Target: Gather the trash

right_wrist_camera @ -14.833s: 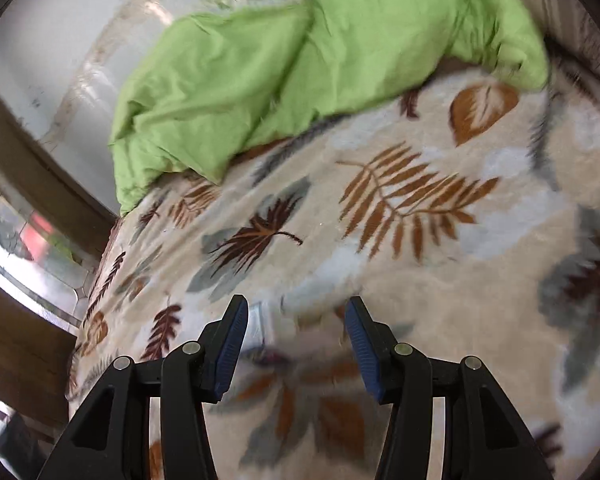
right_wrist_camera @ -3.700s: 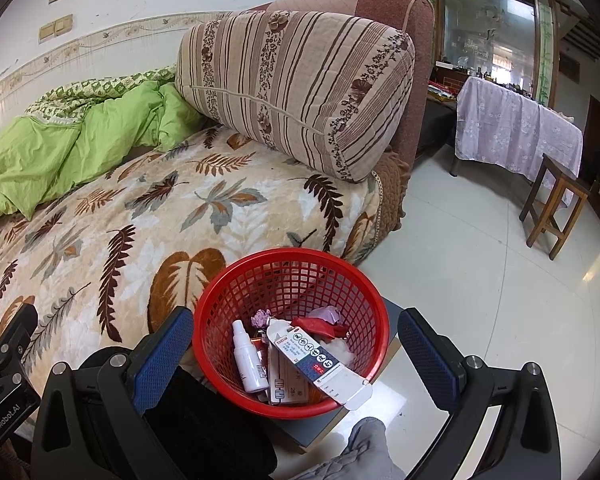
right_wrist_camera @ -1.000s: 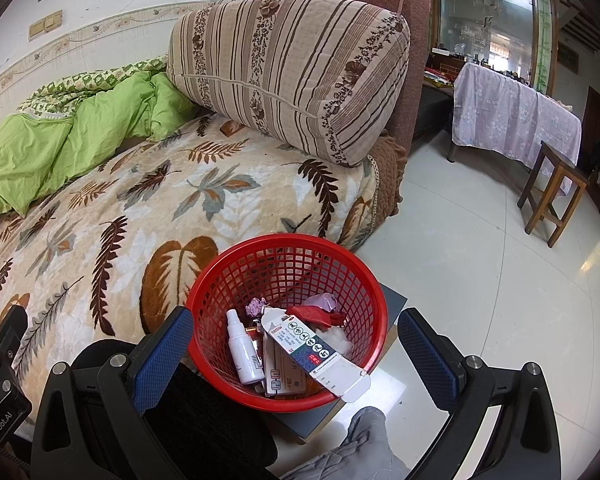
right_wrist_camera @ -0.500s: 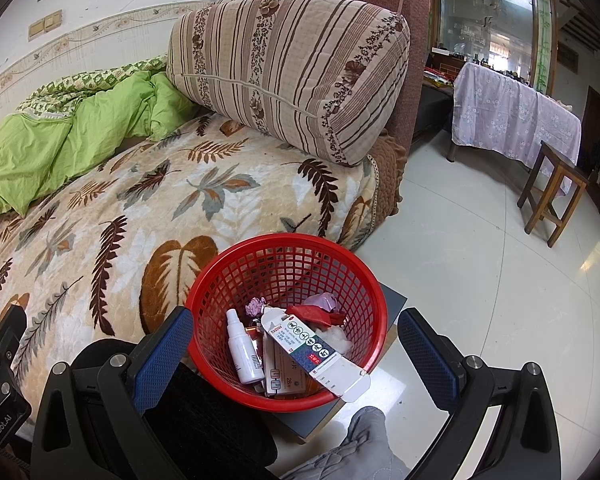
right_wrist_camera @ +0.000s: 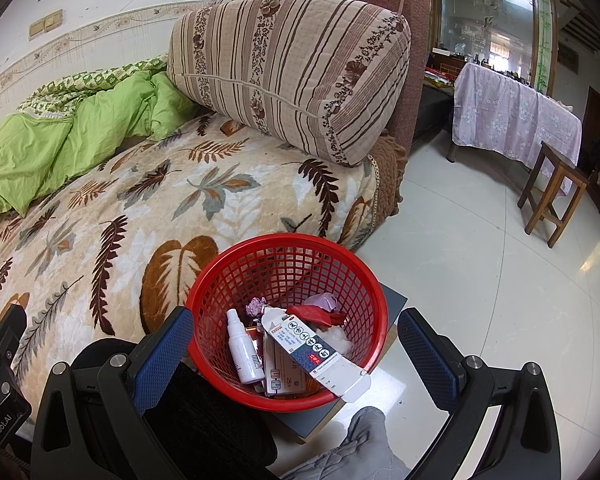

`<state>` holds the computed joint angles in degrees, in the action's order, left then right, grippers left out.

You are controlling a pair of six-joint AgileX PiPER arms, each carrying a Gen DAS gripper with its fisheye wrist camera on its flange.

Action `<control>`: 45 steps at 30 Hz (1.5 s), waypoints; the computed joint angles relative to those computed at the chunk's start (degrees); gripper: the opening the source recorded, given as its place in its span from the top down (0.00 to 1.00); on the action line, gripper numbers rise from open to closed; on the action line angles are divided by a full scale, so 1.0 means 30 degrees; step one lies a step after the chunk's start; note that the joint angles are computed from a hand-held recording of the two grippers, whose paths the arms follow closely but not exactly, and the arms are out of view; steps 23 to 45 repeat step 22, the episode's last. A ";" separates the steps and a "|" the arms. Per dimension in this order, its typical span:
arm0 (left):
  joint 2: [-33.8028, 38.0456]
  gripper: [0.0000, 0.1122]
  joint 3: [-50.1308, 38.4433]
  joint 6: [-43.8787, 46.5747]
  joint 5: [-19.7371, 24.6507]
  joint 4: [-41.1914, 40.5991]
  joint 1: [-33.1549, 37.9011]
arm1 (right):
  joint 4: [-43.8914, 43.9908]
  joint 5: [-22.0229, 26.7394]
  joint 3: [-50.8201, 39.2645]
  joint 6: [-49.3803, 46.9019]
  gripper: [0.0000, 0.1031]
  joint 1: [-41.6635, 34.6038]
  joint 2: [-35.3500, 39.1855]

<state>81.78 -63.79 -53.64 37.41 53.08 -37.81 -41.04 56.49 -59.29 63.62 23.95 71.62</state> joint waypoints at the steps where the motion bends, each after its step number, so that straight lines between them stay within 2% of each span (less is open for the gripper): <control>1: 0.0026 0.08 -0.0139 0.0351 -0.0078 -0.0428 0.0161 | -0.0056 -0.0015 0.0026 0.0029 0.01 0.0044 -0.0012; 5: 0.0070 0.08 -0.0742 0.1702 -0.0294 -0.2000 0.1385 | -0.0024 -0.0726 -0.0219 -0.0517 0.01 -0.0023 0.0218; 10: 0.0074 0.08 -0.1127 0.2730 -0.0748 -0.3759 0.4887 | 0.0291 -0.1849 -0.2834 -0.2833 0.01 0.0181 0.2285; 13: 0.0771 0.08 -0.1636 0.3414 -0.0612 -0.4847 0.7564 | 0.2100 -0.2913 -0.5585 -0.5275 0.01 0.0254 0.4538; 17: 0.2864 0.08 -0.3131 0.6259 -0.0034 -0.8189 1.1244 | 0.5286 -0.5084 -0.8522 -0.8781 0.01 0.0482 0.7469; 20: 0.5135 0.08 -0.5001 0.8272 0.0811 -1.1152 1.3538 | 0.6167 -0.4120 -1.2487 -1.0447 0.01 0.1450 1.1327; 22: 0.6137 0.08 -0.5528 0.7707 0.1148 -1.0861 1.3983 | 0.7131 -0.3190 -1.5560 -1.1401 0.01 0.1836 1.4185; 45: 0.6137 0.08 -0.5528 0.7707 0.1148 -1.0861 1.3983 | 0.7131 -0.3190 -1.5560 -1.1401 0.01 0.1836 1.4185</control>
